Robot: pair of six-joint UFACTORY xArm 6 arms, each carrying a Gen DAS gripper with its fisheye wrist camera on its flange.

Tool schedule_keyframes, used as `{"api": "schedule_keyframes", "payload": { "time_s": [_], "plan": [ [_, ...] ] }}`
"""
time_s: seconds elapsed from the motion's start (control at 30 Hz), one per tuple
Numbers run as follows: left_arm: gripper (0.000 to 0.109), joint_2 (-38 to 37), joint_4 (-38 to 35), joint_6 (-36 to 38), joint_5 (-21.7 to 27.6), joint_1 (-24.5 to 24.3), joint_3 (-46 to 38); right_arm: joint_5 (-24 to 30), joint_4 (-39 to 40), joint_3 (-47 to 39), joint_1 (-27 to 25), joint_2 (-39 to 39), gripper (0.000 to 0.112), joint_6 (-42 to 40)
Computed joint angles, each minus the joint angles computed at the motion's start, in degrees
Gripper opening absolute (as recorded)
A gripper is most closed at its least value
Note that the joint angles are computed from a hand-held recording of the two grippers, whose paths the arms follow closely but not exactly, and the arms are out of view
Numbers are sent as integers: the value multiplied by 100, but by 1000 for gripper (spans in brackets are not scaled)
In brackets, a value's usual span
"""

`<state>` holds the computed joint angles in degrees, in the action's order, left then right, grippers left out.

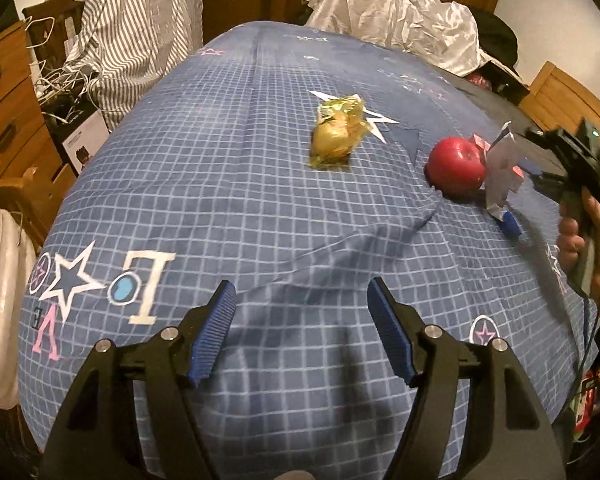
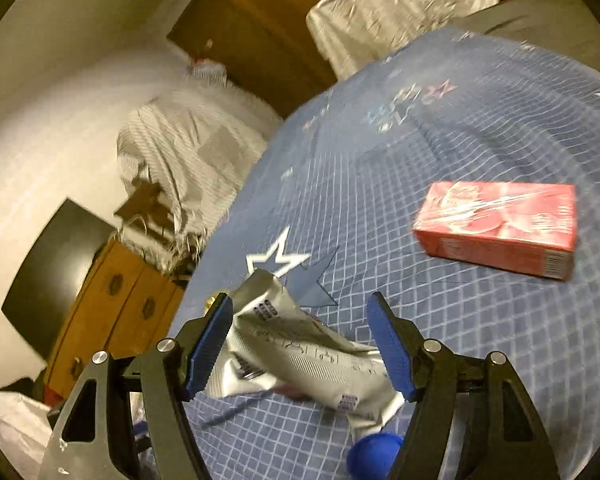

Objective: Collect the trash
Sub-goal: 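Move both tools back over the bed toward the wrapper and bottle cap, then grasp the white-grey snack wrapper with the left tool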

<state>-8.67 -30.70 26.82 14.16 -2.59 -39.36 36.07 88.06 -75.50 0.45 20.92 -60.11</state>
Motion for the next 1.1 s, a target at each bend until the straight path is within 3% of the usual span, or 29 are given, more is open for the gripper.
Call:
{"api": "schedule_keyframes", "payload": {
  "time_s": [0.1, 0.23, 0.27, 0.33, 0.43, 0.57, 0.67, 0.77, 0.87, 1.03, 1.07, 1.1],
  "plan": [
    [67, 99, 15, -111, 64, -96, -110, 565, -506, -247, -13, 195, 75, 230],
    [67, 84, -208, 10, 56, -220, -136, 2686, -1775, 136, -19, -344, 75, -221],
    [67, 70, -228, 45, 29, -259, -125, 2909, -2108, 530, 72, -788, 75, -668],
    [67, 71, -264, 141, 22, -312, -130, 2914, -2052, 1095, 6, -1334, 75, -960],
    [70, 117, -509, 389, 72, -464, -201, 2649, -1514, 1771, -387, -1886, 75, -1176],
    [76, 262, -923, 1146, 80, -927, -440, 1511, -1248, 2365, -457, -2222, 75, -1130],
    [78, 568, -1225, 1883, -34, -1285, -787, -119, -1252, 2748, -94, -2373, 75, -1227],
    [81, 1040, -1629, 2519, -58, -1603, -1352, -1017, -1088, 2717, 244, -2302, 76, -1380],
    [81, 1560, -1943, 2776, 103, -1713, -1911, -1403, -1485, 2423, 432, -1923, 77, -1089],
    [81, 2215, -1828, 2451, 443, -1733, -2502, -1653, -3010, 1772, 619, -1025, 78, 214],
    [81, 2285, -1876, 2448, 503, -1732, -2578, -1750, -3201, 1713, 648, -908, 72, 403],
    [71, 2369, -1996, 2478, 607, -1721, -2679, -1847, -3325, 1657, 690, -778, 59, 554]
  ]
}}
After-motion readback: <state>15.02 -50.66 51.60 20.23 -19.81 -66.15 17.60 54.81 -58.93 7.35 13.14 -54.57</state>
